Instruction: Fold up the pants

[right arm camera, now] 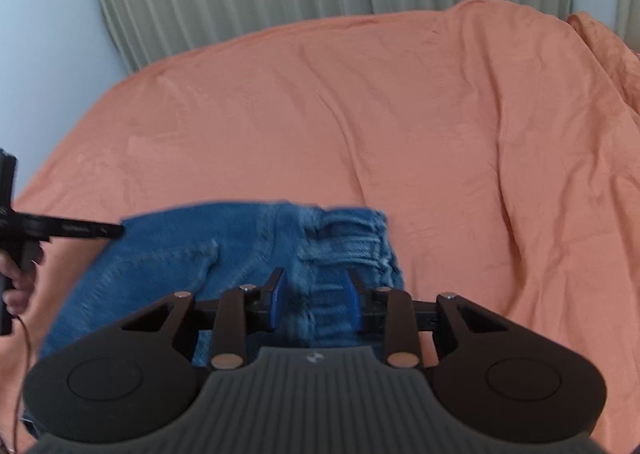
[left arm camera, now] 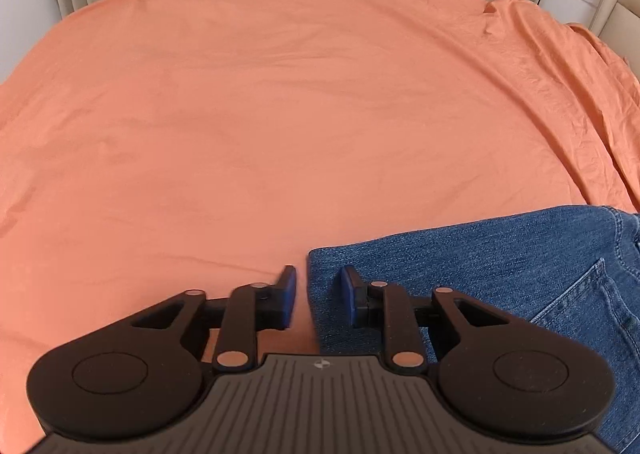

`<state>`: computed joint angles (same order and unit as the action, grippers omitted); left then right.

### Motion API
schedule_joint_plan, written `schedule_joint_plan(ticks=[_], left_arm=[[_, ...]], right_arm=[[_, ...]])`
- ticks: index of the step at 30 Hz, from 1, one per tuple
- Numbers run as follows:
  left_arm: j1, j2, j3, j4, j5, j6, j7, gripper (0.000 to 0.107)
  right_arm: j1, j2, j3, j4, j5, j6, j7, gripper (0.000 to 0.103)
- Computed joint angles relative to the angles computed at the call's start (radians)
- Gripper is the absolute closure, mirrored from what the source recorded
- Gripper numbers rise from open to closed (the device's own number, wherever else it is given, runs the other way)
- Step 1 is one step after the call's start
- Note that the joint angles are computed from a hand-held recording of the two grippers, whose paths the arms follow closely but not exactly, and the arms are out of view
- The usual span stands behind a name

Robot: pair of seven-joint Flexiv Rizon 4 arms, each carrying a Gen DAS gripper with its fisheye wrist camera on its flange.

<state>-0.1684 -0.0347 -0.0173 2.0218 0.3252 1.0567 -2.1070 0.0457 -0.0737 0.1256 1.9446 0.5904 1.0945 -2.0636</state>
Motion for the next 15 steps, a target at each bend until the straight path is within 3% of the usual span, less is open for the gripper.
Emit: schedule_joint_plan(ticks=[4, 7, 10, 15], left_arm=[[-0.022, 0.045, -0.019, -0.038, 0.116, -0.13, -0.064, 0.081], [-0.036, 0.124, -0.029, 0.017, 0.07, -0.105, -0.04, 0.081], [-0.048, 0.218, -0.054, 0.081, 0.038, -0.089, -0.029, 0.081], [-0.072, 0.329, -0.112, 0.161, -0.046, -0.087, -0.007, 0.08]], right_arm=[[0.015, -0.038, -0.012, 0.071, -0.116, 0.128, 0.118, 0.072], [-0.016, -0.006, 0.0, 0.081, -0.071, 0.119, 0.163, 0.072], [-0.007, 0.069, 0.017, 0.157, -0.054, 0.206, 0.104, 0.072], [0.078, 0.197, 0.013, 0.26, 0.111, 0.297, -0.06, 0.074]])
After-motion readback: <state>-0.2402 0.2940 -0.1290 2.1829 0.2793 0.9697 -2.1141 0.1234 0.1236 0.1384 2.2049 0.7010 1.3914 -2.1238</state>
